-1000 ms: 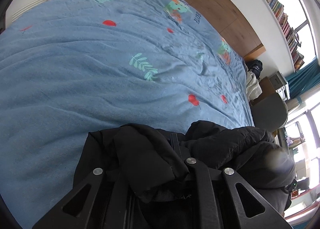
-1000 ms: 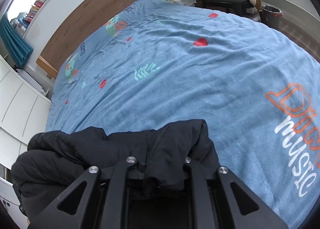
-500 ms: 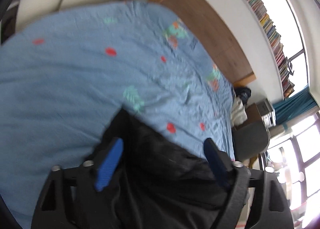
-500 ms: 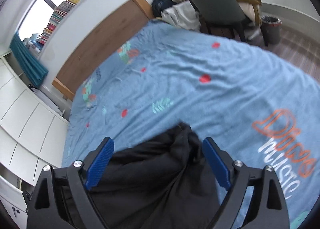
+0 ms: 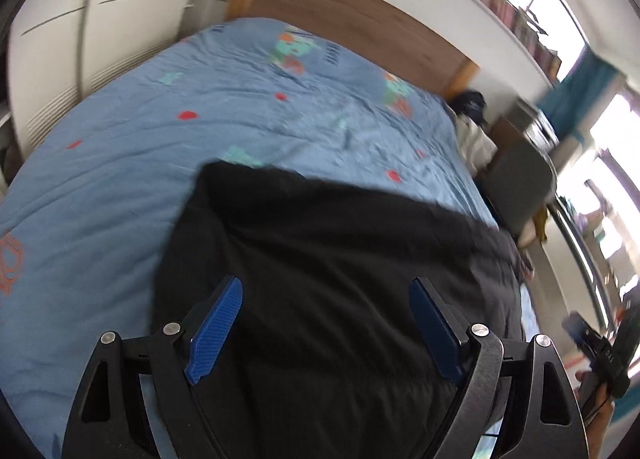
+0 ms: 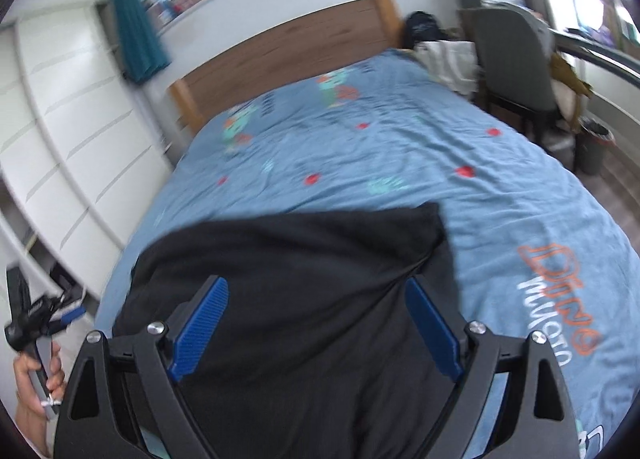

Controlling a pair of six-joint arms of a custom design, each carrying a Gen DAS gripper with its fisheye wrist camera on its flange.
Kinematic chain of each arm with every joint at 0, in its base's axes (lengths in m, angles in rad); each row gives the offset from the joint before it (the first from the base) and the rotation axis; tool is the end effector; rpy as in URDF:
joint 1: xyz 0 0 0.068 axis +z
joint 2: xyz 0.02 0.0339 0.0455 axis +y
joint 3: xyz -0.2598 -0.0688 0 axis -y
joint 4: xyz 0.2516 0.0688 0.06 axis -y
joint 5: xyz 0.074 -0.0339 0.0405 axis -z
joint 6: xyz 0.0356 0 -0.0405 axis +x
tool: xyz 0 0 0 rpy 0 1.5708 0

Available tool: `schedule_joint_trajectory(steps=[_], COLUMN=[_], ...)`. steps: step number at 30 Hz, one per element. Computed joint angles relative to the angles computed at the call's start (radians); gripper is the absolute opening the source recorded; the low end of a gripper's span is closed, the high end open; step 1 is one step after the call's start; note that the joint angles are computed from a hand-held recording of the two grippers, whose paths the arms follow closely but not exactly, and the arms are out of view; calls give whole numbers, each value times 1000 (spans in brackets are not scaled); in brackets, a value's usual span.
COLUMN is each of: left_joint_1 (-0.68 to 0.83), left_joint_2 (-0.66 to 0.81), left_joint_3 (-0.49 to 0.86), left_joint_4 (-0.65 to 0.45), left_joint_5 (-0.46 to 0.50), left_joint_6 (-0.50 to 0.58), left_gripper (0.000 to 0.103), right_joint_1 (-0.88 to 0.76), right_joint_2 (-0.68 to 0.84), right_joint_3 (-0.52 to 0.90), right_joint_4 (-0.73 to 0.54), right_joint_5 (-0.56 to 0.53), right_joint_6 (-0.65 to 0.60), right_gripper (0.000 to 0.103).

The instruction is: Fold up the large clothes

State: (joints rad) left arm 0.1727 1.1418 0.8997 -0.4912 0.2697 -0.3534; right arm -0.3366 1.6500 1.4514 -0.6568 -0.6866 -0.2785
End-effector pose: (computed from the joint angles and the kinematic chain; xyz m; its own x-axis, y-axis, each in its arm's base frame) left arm 0.2489 0.0338 0.2752 -0.6288 -0.4483 -0.6353 -0.2006 0.8829 -0.4244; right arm 0.3526 -0.0995 0.3050 -0.6474 0.0013 -0.7622 -0.3276 0.9025 0.2797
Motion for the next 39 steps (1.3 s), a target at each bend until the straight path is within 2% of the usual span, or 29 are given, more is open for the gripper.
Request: schedule_joint_trajectory(steps=[3,5,9,11,14,20,29,34,39], left_joint_1=[-147,-207,-319,-333,-318,-309,-292,-253,-189], left_joint_2=[-8,6,104,184,307,571,857,942,951], left_joint_3=[-72,-105,-126,-87,24,325,654,740,733], left_joint_4=[88,128,225,259,250,145,16,-16,-2], left_joint_5=[-113,-152,-290,-325,-331,-375,-416,-369,-342], left_joint_6=[-23,-29,14,36,55,76,52,52,58], left_gripper=[84,84,85,85,85,87,95,99,103], right_joint_1=[72,137,238,284,340,388,428,409,363], right_joint_2=[-80,-123,-140,-101,-11,212,533,716,810], right_joint_3=[-132,-217,-325,-335,-279,0,422,670,811], right_joint_4=[68,134,253,305,341,257,112,-14,-83], right_joint_5=[26,65,153,202,280,366,469,453,421], right_joint_6=[-16,-12,-13,-3,15,46,49,78,75], right_gripper=[90,90,90,90,90,90,90,93,93])
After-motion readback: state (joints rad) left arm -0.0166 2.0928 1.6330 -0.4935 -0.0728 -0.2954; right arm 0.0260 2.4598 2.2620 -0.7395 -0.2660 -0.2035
